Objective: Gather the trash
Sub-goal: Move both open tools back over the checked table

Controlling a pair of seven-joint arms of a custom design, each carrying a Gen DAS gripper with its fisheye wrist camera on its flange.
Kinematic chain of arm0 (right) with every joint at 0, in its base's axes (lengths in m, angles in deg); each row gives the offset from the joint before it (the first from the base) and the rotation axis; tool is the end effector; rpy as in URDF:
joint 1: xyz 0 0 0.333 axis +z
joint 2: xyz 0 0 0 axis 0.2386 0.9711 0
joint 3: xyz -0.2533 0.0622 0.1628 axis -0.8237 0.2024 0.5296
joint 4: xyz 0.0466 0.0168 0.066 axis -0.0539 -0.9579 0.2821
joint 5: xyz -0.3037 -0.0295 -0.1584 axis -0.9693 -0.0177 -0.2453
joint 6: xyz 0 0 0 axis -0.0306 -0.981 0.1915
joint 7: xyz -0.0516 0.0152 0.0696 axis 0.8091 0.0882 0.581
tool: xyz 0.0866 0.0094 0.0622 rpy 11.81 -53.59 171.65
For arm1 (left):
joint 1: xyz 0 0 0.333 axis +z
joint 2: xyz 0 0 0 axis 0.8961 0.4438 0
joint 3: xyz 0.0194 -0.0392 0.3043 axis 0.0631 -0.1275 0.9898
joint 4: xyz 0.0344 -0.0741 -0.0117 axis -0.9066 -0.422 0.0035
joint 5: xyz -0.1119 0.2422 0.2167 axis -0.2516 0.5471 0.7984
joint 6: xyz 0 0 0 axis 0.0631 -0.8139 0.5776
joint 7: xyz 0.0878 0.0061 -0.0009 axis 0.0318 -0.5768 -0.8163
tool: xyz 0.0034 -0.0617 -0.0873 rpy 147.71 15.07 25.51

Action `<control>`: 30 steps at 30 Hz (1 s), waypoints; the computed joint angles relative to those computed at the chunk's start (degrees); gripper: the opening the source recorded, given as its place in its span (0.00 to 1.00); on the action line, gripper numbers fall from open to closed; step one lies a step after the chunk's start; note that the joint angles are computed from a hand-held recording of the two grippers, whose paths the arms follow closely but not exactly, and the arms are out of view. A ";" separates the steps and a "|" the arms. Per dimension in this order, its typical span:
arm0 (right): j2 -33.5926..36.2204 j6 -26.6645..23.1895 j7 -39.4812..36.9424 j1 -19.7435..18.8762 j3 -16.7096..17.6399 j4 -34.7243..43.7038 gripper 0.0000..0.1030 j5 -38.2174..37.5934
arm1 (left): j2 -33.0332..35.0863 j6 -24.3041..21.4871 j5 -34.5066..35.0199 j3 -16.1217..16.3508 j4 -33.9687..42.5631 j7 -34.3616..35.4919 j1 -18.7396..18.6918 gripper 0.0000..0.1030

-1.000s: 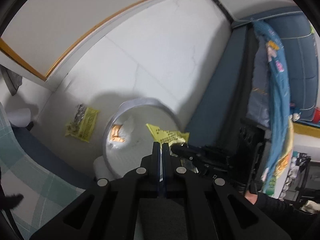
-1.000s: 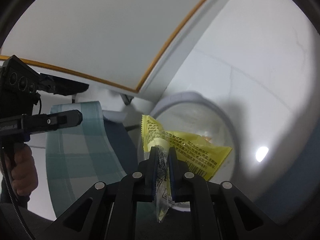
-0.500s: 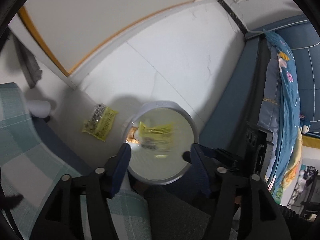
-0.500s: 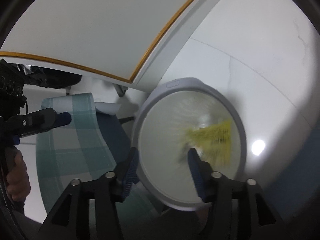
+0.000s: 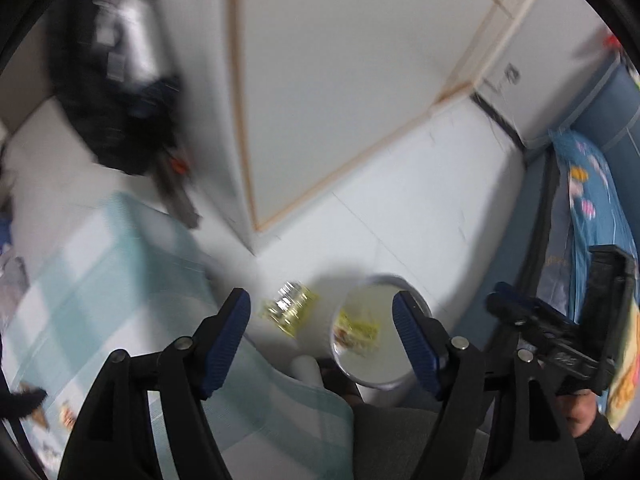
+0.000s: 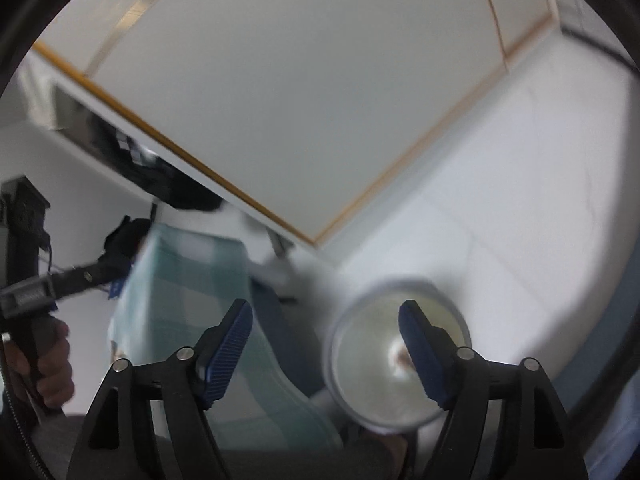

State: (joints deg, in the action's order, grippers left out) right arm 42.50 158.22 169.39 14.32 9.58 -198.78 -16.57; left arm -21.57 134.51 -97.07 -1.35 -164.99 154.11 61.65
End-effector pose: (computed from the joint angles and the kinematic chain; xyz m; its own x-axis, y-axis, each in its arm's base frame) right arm 0.3539 0.2468 0.4369 -0.3078 -0.7825 -0.5413 -0.6983 0.5722 -0.4301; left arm 0.4635 -0.0587 0.5596 -0.5696 -0.8068 0.1566 -0.7808 0.4717 -0.4096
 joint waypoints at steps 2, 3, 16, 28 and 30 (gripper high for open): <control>-2.47 -2.61 0.60 -1.76 2.13 3.07 0.79 -1.58 | -2.88 2.37 -1.54 1.30 -1.60 -0.11 0.95 0.70; -3.32 -3.70 1.29 -2.54 3.05 4.50 0.82 -2.64 | -3.94 3.41 -2.10 1.92 -2.24 -0.11 1.32 0.70; 5.36 -17.51 8.69 -4.78 13.71 32.59 0.95 -26.21 | -11.11 16.41 -4.34 11.10 -5.14 -1.84 7.81 0.79; 28.28 -31.63 5.66 11.54 14.48 58.99 0.98 -45.08 | -14.25 28.36 -9.04 16.78 -9.27 -0.48 9.39 0.92; 31.13 -33.27 3.67 14.95 13.42 62.48 0.98 -46.30 | -13.77 30.30 -9.80 17.50 -9.69 -0.06 9.43 0.93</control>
